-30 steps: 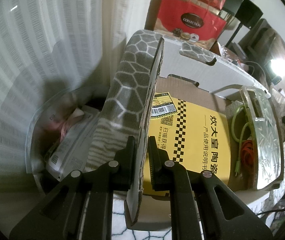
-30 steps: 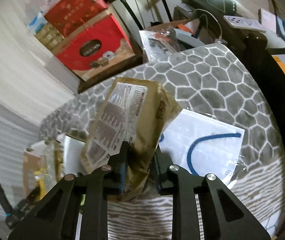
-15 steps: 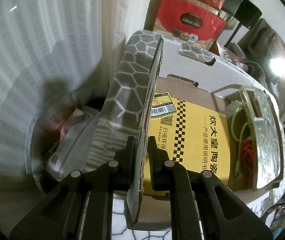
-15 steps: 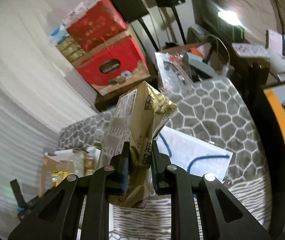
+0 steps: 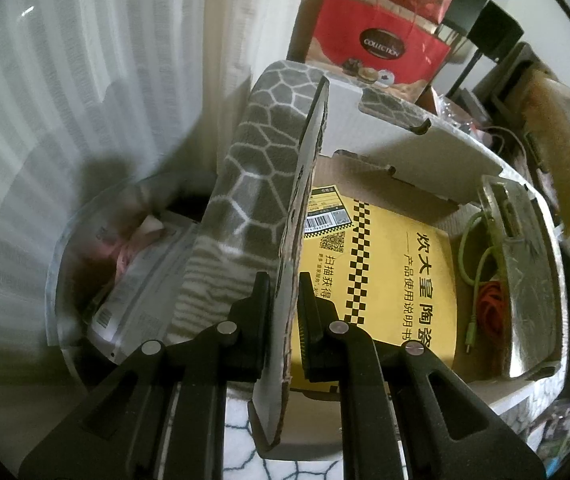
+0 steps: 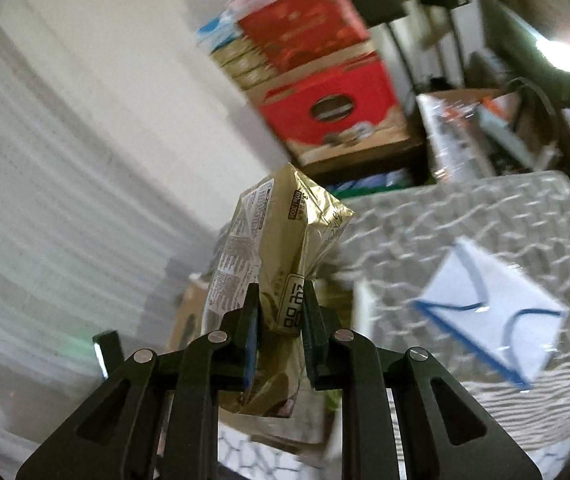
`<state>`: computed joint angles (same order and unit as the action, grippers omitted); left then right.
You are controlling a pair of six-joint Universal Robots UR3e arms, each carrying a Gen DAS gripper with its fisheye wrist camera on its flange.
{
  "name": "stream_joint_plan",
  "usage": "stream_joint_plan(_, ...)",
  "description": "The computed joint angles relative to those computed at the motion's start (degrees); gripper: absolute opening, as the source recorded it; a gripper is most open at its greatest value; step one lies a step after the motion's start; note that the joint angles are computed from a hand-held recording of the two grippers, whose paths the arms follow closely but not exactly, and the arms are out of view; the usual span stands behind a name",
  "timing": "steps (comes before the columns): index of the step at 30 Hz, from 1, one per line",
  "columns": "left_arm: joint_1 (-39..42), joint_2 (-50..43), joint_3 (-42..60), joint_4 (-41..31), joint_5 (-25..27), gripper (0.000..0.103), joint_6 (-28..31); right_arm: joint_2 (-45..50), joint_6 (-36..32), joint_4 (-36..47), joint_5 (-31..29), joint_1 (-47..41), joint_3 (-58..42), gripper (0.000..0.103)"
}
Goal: Organize objects
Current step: 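Carry the gold package into the box and open the right tool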
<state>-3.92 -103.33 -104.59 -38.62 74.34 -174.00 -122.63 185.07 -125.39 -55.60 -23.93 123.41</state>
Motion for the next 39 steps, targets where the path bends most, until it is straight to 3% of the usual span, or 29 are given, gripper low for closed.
stream_joint_plan(4, 0.7, 0.2, -0.3, -0.3, -1.0, 0.011, 0.3, 13.2, 8.0, -14.7, -2.5, 11.4, 0.7, 0.017)
stream_joint_plan(10, 2.4, 1.4, -0.8, -1.2, -3.5, 0.011, 1.0, 26.1, 13.2, -27.2, -4.2, 19.5, 0.5, 0.017)
stream_joint_plan(22, 4.7, 3.3, -2.1, -1.6, -6.2, 0.010, 1.3, 31.3, 12.7, -28.8, -7.1, 25.1, -2.0, 0.017)
stream_joint_plan(29, 5.7, 3.8, -2.7, -2.1, -7.7, 0.012, 0.8, 34.3, 11.4, -26.4, -4.5, 23.3, -2.7, 0.017)
stream_joint_plan(39, 5.2, 3.4, -1.8, -1.7, -7.1, 0.013, 0.0, 41.3, 10.4, -26.2, -10.6, 29.5, -9.6, 0.021)
